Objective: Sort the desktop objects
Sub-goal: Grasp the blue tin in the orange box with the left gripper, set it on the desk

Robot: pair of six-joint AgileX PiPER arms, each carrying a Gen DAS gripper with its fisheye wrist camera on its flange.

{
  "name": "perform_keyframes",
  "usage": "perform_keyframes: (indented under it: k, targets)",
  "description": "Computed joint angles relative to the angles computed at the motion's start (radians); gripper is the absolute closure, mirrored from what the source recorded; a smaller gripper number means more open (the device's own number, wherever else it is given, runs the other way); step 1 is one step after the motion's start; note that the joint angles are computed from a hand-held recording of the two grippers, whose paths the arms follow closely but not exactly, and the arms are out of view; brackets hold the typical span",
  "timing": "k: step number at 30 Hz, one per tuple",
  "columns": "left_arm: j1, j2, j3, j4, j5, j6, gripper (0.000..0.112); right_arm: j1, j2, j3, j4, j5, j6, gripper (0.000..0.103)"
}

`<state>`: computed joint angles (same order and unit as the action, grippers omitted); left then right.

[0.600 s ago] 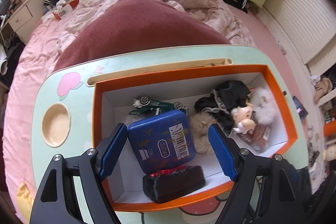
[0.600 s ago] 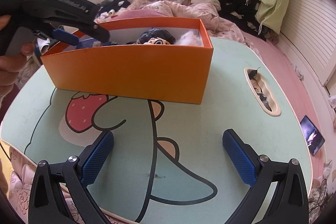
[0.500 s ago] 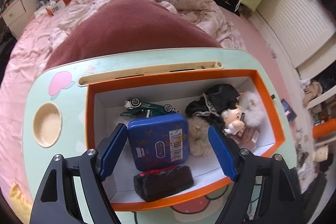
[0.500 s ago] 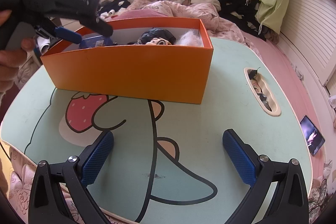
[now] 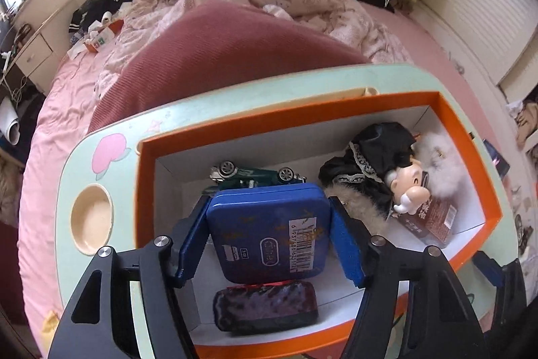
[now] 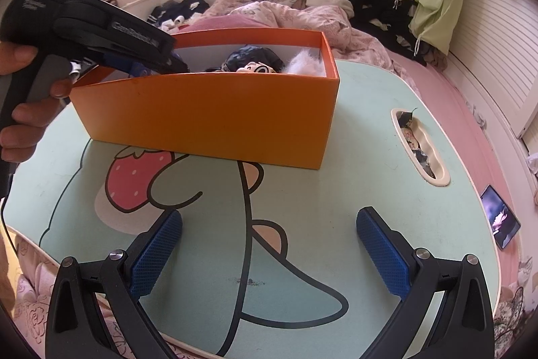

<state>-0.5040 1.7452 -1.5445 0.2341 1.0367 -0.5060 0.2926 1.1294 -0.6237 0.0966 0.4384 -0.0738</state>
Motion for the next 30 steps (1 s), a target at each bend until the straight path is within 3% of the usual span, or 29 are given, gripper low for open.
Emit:
perform_keyframes:
  k: [7, 15, 18, 24, 27, 30]
  targets:
    - [0.033, -0.273, 0.204, -0.023, -0.216, -0.014, 0.045, 0.000, -0.002, 0.002, 0.001, -0.001, -0.002, 0.000]
    - [0.007, -0.573, 0.467, -0.218, -0.298, 0.104, 0.045, 0.000, -0.010, 0.009, 0.002, 0.000, -0.002, 0.000]
    - [-0.026, -0.593, 0.549, -0.268, -0.314, 0.133, 0.045, 0.001, -0.013, 0.012, 0.002, 0.000, -0.002, 0.000]
    - [-0.007, -0.489, 0.629, -0.348, -0.386, 0.160, 0.045, 0.001, -0.014, 0.013, 0.002, 0.001, -0.002, 0.000]
    - [-0.029, -0.478, 0.661, -0.278, -0.431, 0.067, 0.045, 0.001, -0.015, 0.013, 0.002, 0.001, -0.002, 0.000]
    - [-0.093, -0.557, 0.716, -0.046, -0.471, -0.179, 0.040, 0.000, -0.014, 0.012, 0.002, 0.002, -0.002, 0.000]
